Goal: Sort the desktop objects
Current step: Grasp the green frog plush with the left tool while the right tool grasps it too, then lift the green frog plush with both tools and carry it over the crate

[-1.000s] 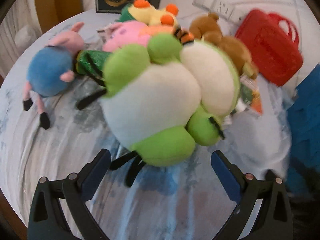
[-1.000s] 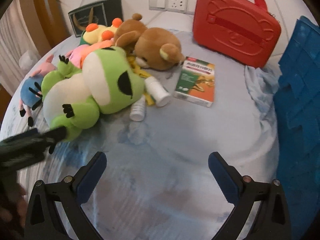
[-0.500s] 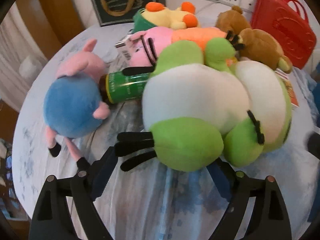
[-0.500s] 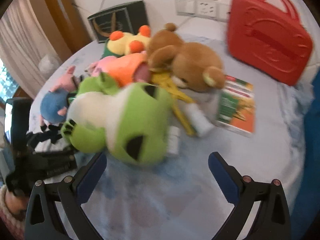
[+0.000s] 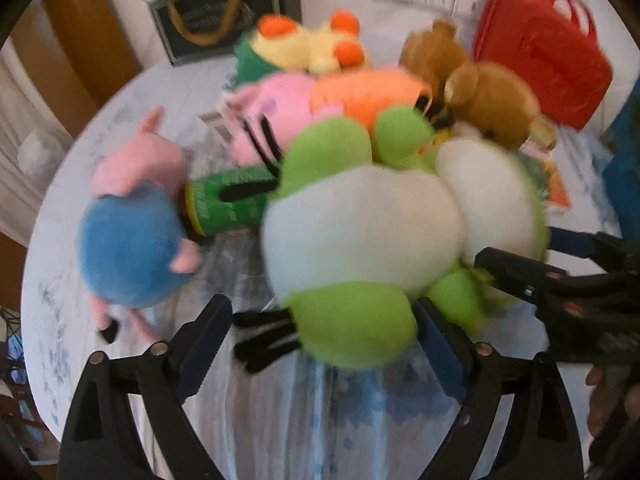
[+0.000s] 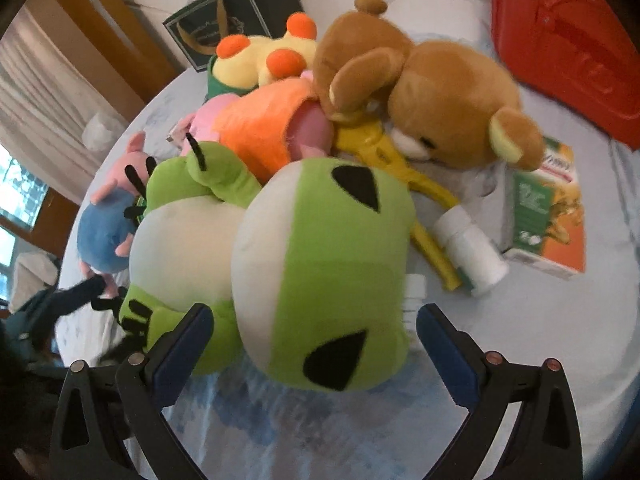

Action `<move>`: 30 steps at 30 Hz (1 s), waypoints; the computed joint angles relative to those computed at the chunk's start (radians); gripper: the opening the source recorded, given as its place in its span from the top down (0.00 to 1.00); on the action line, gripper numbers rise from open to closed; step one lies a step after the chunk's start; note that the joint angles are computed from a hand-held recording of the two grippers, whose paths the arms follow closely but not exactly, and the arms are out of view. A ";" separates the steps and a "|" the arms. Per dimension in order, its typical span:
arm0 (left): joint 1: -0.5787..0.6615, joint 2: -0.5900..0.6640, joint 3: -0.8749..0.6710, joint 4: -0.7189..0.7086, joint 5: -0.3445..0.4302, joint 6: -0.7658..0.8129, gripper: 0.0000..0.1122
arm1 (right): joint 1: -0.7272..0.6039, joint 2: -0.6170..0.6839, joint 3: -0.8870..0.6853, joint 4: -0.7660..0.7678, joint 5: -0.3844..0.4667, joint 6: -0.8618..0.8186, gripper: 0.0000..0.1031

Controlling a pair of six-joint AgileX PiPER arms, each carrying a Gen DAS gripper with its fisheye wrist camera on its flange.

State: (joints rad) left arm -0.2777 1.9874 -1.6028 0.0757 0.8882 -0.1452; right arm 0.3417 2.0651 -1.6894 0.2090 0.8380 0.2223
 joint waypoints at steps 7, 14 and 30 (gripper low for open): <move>0.031 0.048 0.016 -0.079 -0.034 0.089 0.18 | 0.014 0.066 -0.045 -0.040 0.008 0.091 0.00; 0.046 -0.010 0.102 -0.167 -0.101 0.216 0.43 | 0.064 0.038 -0.021 -0.143 0.004 0.207 0.23; 0.116 -0.439 0.351 -0.423 -0.192 0.582 0.44 | 0.321 -0.374 0.216 -0.643 0.043 0.735 0.27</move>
